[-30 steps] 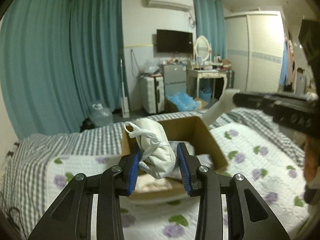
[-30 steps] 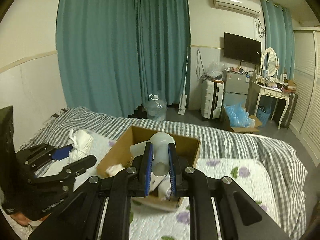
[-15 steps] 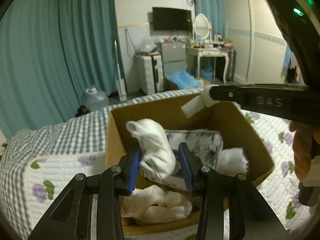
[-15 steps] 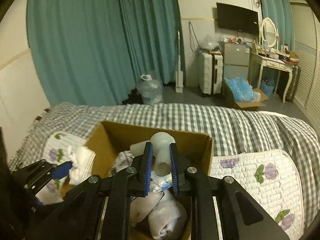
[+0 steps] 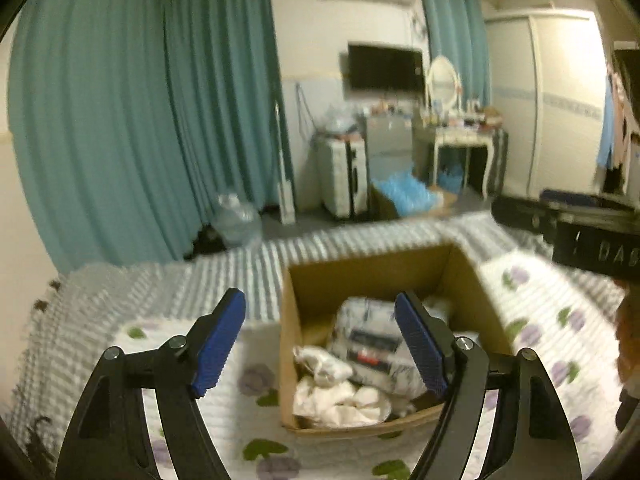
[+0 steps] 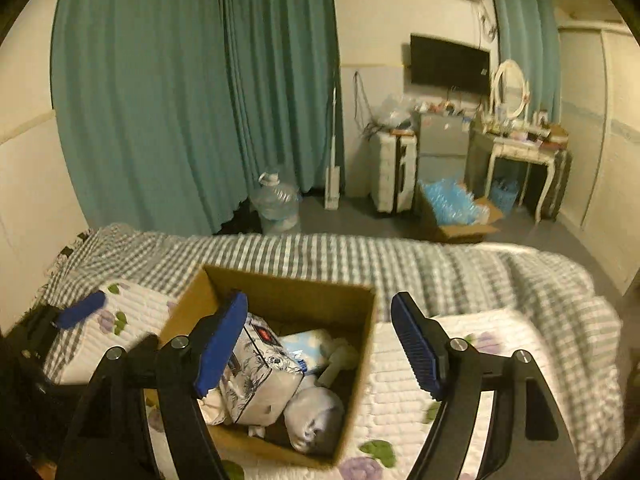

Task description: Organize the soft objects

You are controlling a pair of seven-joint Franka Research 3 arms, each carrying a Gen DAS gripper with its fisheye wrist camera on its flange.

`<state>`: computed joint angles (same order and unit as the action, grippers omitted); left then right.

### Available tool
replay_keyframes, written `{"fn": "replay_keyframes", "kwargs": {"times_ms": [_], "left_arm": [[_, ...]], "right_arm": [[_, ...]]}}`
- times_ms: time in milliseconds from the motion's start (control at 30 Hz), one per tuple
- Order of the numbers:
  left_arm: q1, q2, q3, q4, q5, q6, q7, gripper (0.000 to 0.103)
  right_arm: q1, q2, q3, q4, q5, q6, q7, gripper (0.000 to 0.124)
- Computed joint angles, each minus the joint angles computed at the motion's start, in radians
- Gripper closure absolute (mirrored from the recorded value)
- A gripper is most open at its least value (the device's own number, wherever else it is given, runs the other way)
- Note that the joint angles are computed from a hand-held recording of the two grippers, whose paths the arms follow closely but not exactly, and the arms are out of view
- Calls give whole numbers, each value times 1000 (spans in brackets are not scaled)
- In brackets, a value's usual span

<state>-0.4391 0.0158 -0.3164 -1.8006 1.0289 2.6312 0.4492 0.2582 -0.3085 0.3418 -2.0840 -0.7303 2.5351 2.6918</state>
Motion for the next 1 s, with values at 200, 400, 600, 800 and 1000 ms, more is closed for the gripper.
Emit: {"fn": "replay_keyframes", "kwargs": {"times_ms": [200,400,600,800,1000], "left_arm": [[47,-222,-53,-79,153,18,-154,10],[142,-434,-135,-183,262,2,-337,3],[227,-555,-219,-257,299,-8,-398,3],[287,-594,-268,-342,291,48,-487,3],[295,-533,-279,-410,269,64,-523,3]], "right_arm": [[-17,-162,72,38,-16,-139,-27,35],[-69,-302,185,83,-15,-284,-89,21],[-84,-465,221,-16,44,-203,-82,21],[-138,-587,279,-154,114,-97,12,21],[-235,-649,381,-307,154,25,94,21]]}}
